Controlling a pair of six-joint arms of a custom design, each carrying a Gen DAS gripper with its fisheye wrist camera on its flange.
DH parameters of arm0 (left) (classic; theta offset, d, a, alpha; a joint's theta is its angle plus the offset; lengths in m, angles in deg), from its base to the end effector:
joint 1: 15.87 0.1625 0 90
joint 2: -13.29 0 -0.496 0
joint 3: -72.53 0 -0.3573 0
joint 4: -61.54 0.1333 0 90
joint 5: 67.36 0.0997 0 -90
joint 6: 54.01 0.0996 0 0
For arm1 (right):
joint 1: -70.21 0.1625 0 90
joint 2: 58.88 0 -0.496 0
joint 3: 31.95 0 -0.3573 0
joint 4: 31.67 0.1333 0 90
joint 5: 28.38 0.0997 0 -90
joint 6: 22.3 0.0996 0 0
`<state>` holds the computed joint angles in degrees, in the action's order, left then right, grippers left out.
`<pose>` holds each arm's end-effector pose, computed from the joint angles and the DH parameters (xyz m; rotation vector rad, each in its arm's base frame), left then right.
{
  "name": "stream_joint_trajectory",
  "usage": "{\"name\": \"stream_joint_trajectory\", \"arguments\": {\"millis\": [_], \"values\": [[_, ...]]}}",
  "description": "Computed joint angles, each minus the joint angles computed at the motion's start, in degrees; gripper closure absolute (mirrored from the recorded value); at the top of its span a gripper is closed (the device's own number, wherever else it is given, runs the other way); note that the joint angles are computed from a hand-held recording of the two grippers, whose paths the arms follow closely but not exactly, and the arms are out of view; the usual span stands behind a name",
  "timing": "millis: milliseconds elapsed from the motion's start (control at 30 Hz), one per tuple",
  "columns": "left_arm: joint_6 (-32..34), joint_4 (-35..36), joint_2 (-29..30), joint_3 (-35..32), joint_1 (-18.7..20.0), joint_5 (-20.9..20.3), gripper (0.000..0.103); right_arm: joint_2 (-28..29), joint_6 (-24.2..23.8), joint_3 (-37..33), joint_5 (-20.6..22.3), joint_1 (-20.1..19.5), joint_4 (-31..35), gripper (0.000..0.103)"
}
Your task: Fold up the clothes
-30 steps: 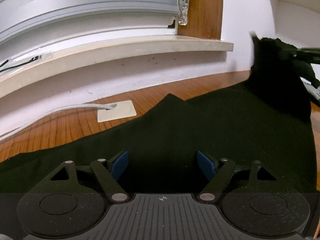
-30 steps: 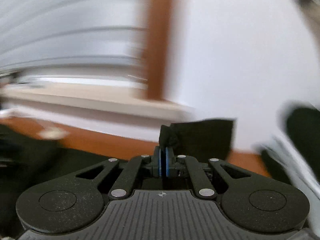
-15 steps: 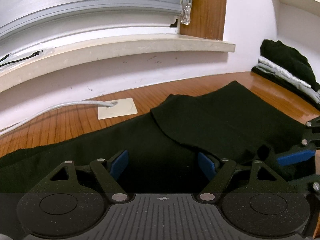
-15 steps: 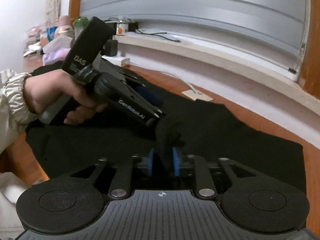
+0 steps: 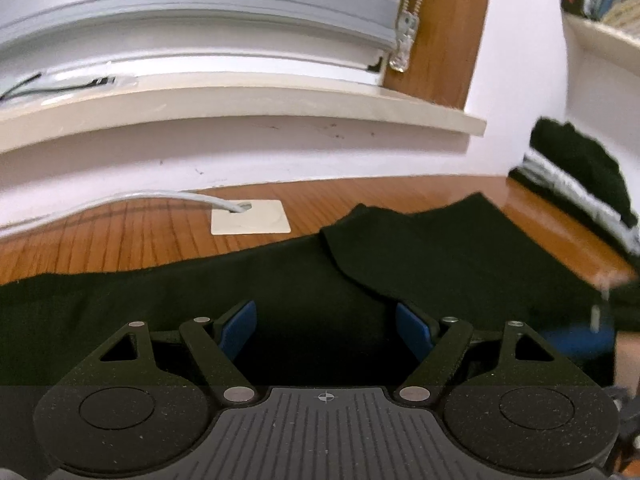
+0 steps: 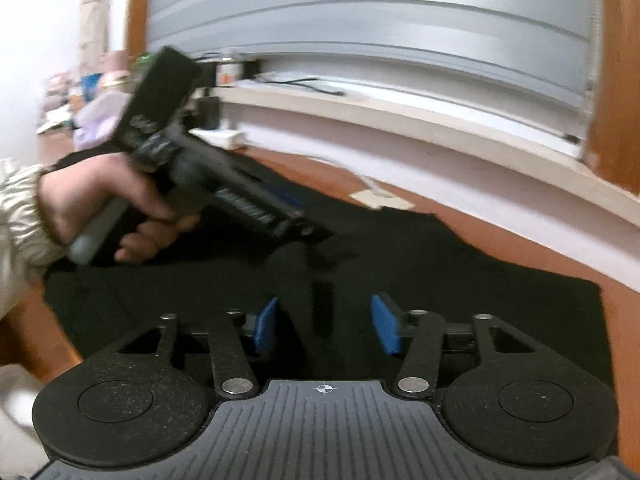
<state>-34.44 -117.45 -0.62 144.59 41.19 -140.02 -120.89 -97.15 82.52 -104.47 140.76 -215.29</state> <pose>-0.3006 -0.7637 -0.0523 1.1309 2.5585 -0.8152 -0.0479 -0.6079 0.3100 1.3281 -2.2707 0.9060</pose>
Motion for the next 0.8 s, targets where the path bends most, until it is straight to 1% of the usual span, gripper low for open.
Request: {"name": "stream_joint_trajectory", "arguments": {"millis": [33,100,133,167,200,267,367,533,667,700,767,800], "values": [[-1.29,0.53,-0.14,-0.29,0.3,-1.08,0.024,0.03,-1.11,0.2,-0.29,0.16,0.36,0.083],[-5.04,3.11,-0.47,-1.54,1.08,-3.9,0.025,0.51,-3.02,0.99,-1.0,0.46,-1.22,0.086],[-7.44,4.67,-0.52,-2.4,1.43,-5.08,0.026,0.71,-3.57,1.28,-1.05,0.49,-2.01,0.093],[-9.81,6.21,-0.52,-3.3,1.76,-6.37,0.026,0.87,-3.67,1.46,-0.76,0.37,-2.79,0.096],[-12.0,7.5,-0.5,-4.09,2.07,-7.86,0.026,0.92,-3.43,1.5,-0.15,0.17,-3.23,0.096],[-16.22,9.6,-0.32,-5.54,2.54,-10.63,0.026,0.97,-0.49,1.31,1.91,-0.37,-4.9,0.097],[-22.25,11.33,0.14,-7.2,3.19,-15.53,0.025,0.95,3.32,0.96,3.87,-0.69,-8.12,0.097],[-32.15,13.16,2.02,-10.07,4.07,-22.2,0.025,0.3,6.16,0.78,8.11,-1.33,-10.38,0.098],[-36.76,12.2,4.19,-12.8,4.64,-27.89,0.025,-0.06,7.96,0.73,11.36,-1.64,-12.01,0.098],[-36.89,13.01,4.93,-14.45,4.39,-27.47,0.026,-0.18,7.9,0.64,11.88,-1.6,-11.84,0.098],[-36.44,16.98,6.43,-19.19,3.32,-23.48,0.037,-0.38,7.21,0.47,12.59,-1.44,-11.31,0.098],[-35.7,18.64,7.12,-21.41,2.96,-22.61,0.05,-0.37,6.93,0.55,12.91,-1.38,-11.68,0.098]]}}
